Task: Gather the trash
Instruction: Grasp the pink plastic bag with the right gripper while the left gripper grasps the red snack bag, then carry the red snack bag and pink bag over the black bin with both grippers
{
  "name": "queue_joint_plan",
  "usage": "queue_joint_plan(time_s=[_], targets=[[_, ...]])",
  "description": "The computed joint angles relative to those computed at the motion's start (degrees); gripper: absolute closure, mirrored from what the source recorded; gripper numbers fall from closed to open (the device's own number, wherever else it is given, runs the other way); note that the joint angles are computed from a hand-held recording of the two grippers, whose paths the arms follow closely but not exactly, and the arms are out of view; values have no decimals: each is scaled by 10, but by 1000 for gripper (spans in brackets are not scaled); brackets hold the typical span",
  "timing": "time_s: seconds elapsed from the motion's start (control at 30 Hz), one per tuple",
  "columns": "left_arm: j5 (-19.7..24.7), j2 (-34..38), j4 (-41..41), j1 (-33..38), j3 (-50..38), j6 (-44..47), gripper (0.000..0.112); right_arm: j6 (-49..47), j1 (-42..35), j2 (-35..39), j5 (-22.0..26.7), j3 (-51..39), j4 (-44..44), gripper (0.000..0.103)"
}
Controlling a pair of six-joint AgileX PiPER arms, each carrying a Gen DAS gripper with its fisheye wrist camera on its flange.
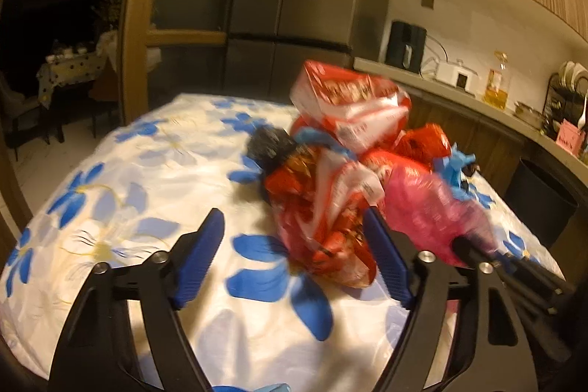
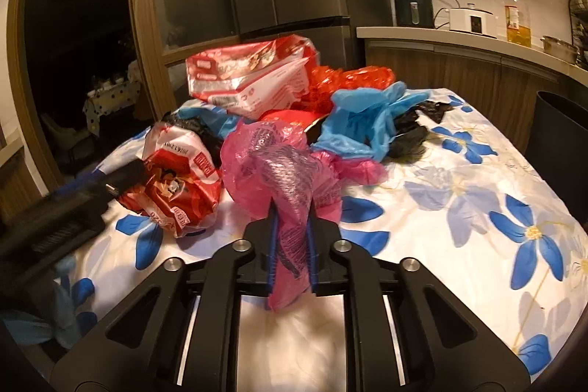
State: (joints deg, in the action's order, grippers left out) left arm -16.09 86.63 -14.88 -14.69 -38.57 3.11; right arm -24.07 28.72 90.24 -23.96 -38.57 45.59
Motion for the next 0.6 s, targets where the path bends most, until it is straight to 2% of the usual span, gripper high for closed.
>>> queue_joint_plan(time_s=[0.03,0.1,0.17,0.23,0.4,0.47,0.5,0.6], targets=[[13,10,23,0,-10,-23,42,-3,-2,-6,0,4,3,93],[32,26,8,-7,-25,-7,48,-5,-5,-28,-2,19,5,93],[38,34,4,-12,-27,6,59,-12,-7,-46,-2,31,9,93],[42,34,60,-12,-25,-47,69,-22,-6,-66,-6,46,16,93],[45,27,52,-22,-21,-33,91,-32,-6,-96,5,64,18,93],[39,16,17,-28,-13,2,96,-48,1,-111,1,72,31,93],[34,7,-27,-35,-6,46,97,-58,4,-120,-1,77,39,93],[26,-25,-78,-47,11,96,98,-69,6,-144,-3,89,50,93]])
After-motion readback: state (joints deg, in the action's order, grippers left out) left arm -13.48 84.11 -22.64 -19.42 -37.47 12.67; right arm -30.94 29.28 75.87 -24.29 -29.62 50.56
